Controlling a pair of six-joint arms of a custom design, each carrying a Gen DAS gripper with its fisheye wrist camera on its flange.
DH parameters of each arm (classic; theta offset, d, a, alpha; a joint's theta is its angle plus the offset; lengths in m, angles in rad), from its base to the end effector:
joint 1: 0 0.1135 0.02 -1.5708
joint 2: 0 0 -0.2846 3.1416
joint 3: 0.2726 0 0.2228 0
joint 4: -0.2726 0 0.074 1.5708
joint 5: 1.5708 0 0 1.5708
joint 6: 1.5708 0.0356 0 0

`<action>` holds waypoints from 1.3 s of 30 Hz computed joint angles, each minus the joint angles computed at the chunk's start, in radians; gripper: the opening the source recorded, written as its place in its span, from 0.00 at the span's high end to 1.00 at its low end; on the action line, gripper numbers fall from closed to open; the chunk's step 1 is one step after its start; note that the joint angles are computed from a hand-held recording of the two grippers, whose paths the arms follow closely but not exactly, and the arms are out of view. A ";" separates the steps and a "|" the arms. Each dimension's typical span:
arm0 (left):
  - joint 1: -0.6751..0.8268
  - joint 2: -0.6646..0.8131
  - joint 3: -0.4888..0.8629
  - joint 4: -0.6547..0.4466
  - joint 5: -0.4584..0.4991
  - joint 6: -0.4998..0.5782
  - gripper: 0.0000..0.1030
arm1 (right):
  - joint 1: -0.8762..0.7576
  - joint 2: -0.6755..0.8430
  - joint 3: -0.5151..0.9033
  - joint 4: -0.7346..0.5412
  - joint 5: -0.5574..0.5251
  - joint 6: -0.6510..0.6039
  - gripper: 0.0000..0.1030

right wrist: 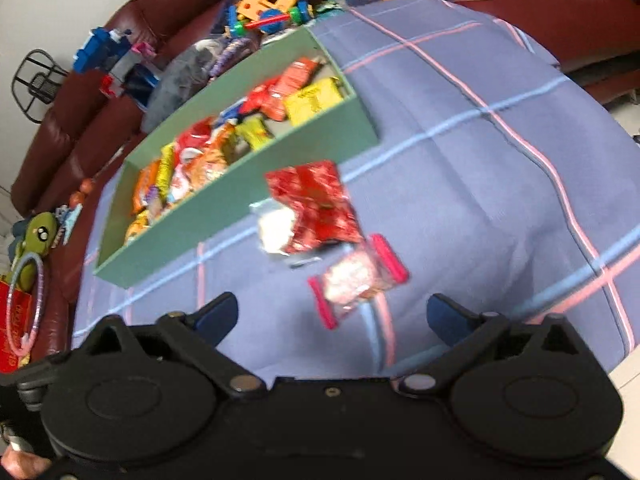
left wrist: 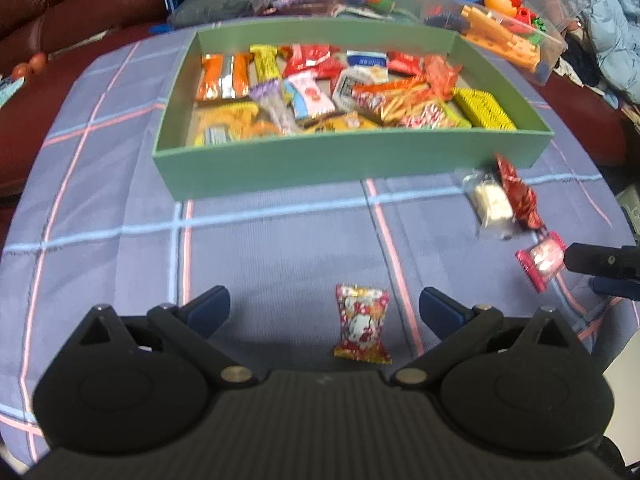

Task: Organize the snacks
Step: 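Move left gripper to Hello Kitty candy while right moves to pink-red candy pack, then grasp Hello Kitty candy with left gripper while right grasps pink-red candy pack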

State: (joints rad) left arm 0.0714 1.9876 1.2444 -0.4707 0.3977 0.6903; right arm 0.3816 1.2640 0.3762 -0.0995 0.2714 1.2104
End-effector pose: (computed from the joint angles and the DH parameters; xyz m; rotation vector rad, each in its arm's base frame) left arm 0.3712 0.0127 0.1726 0.8984 2.4937 -0.3180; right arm 0.1666 0.0566 0.1658 1.1133 2.2733 0.3012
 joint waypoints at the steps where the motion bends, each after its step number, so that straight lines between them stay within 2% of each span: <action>1: -0.001 0.004 -0.001 -0.001 -0.005 -0.002 0.00 | -0.005 0.004 -0.011 0.011 0.002 0.000 0.15; 2: -0.003 0.010 0.000 -0.002 -0.011 -0.004 0.00 | -0.012 0.009 -0.018 0.017 0.005 -0.002 0.21; 9: -0.008 0.027 0.010 -0.006 -0.023 -0.012 0.00 | -0.047 0.128 0.016 0.074 0.022 -0.073 0.45; 18: 0.000 0.073 0.047 -0.030 -0.041 -0.017 0.00 | 0.030 0.282 0.136 0.133 0.012 -0.215 0.46; 22: 0.008 0.096 0.071 -0.057 -0.039 -0.017 0.00 | 0.047 0.263 0.147 0.121 -0.029 -0.240 0.46; 25: 0.009 0.101 0.073 -0.073 -0.027 -0.005 0.00 | 0.052 0.217 0.152 0.081 -0.021 -0.246 0.46; 27: 0.002 0.091 0.048 -0.049 -0.023 0.007 0.00 | 0.032 0.198 0.159 0.062 -0.028 -0.264 0.46; 30: -0.004 0.077 0.021 -0.029 -0.009 0.026 0.03 | 0.008 0.198 0.166 0.065 -0.036 -0.284 0.46; 34: -0.001 0.062 -0.011 0.015 0.004 0.051 0.14 | -0.020 0.239 0.178 0.115 -0.087 -0.335 0.46; 36: 0.000 0.064 -0.009 0.021 0.002 0.054 0.14 | -0.042 0.279 0.182 0.156 -0.144 -0.355 0.46; 39: 0.007 0.077 0.011 0.009 0.001 0.053 0.13 | -0.047 0.326 0.207 0.157 -0.142 -0.363 0.46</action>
State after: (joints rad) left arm 0.0782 2.0642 1.2552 -0.4616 0.3984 0.7433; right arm 0.3345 1.5901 0.5832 0.0574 0.1292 0.8470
